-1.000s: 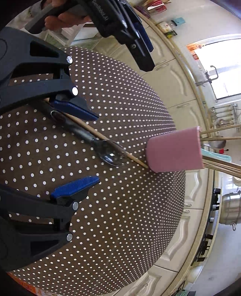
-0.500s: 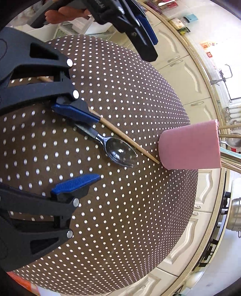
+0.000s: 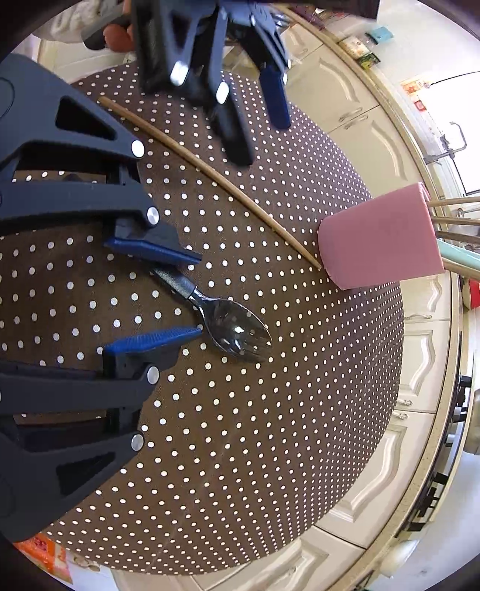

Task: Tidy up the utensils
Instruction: 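Grasp the dark-handled fork with the right tool while the left tool grasps a chopstick, then lift the fork and chopstick over the pink cup and lower them in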

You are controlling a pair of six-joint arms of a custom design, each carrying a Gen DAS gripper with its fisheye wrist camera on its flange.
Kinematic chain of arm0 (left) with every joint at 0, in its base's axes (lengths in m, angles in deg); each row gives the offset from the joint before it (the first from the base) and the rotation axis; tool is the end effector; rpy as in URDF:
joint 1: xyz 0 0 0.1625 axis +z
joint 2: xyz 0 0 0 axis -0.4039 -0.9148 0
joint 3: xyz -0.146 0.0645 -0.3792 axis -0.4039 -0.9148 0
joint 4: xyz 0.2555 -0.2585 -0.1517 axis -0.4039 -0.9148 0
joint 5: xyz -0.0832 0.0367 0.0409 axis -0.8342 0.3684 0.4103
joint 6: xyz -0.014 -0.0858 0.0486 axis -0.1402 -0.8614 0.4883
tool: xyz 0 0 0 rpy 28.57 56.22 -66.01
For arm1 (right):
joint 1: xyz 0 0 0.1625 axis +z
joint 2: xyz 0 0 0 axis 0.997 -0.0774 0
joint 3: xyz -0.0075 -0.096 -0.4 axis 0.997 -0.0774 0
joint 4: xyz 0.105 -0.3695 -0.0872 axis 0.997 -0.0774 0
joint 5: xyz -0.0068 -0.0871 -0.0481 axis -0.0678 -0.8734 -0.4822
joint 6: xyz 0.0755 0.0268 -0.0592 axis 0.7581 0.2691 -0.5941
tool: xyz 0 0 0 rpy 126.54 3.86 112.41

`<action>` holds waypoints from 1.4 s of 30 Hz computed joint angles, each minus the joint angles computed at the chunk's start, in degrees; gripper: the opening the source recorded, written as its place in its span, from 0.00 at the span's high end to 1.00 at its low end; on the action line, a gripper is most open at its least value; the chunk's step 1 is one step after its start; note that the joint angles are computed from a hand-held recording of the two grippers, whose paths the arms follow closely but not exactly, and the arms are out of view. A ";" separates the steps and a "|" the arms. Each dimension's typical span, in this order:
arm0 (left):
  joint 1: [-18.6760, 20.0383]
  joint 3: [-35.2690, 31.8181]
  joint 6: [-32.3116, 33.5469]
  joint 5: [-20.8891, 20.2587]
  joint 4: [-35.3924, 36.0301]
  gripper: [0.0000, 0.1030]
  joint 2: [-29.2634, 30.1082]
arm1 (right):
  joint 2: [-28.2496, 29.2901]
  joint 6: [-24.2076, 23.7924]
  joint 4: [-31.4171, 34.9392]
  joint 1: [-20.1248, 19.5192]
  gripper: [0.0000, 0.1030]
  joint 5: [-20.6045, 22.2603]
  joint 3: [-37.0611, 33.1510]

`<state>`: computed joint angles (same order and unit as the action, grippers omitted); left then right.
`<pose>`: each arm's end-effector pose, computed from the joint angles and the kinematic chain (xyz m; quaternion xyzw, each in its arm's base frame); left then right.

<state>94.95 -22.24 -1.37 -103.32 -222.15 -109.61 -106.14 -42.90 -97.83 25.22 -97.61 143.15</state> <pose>-0.0911 -0.7788 0.2312 0.4886 0.8427 -0.1162 0.1939 0.3051 -0.6447 0.0786 -0.0001 -0.8780 0.3357 0.3413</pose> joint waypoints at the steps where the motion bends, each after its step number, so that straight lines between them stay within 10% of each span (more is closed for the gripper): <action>1: -0.30 -0.32 0.15 1.01 0.64 0.37 0.62 | -0.22 -0.41 -0.27 -0.10 0.68 0.38 0.27; 16: -3.61 -5.86 -2.64 6.53 10.02 0.94 6.45 | -1.75 2.89 3.57 -1.37 0.68 3.94 -0.57; 28: -2.41 -2.45 -4.27 -0.13 6.47 0.95 3.18 | 2.04 2.27 14.67 -0.40 0.89 1.42 -9.68; 42: 0.59 -3.68 -5.82 -14.81 1.95 0.95 -1.59 | 1.48 -4.05 -0.78 0.57 0.96 6.10 -5.88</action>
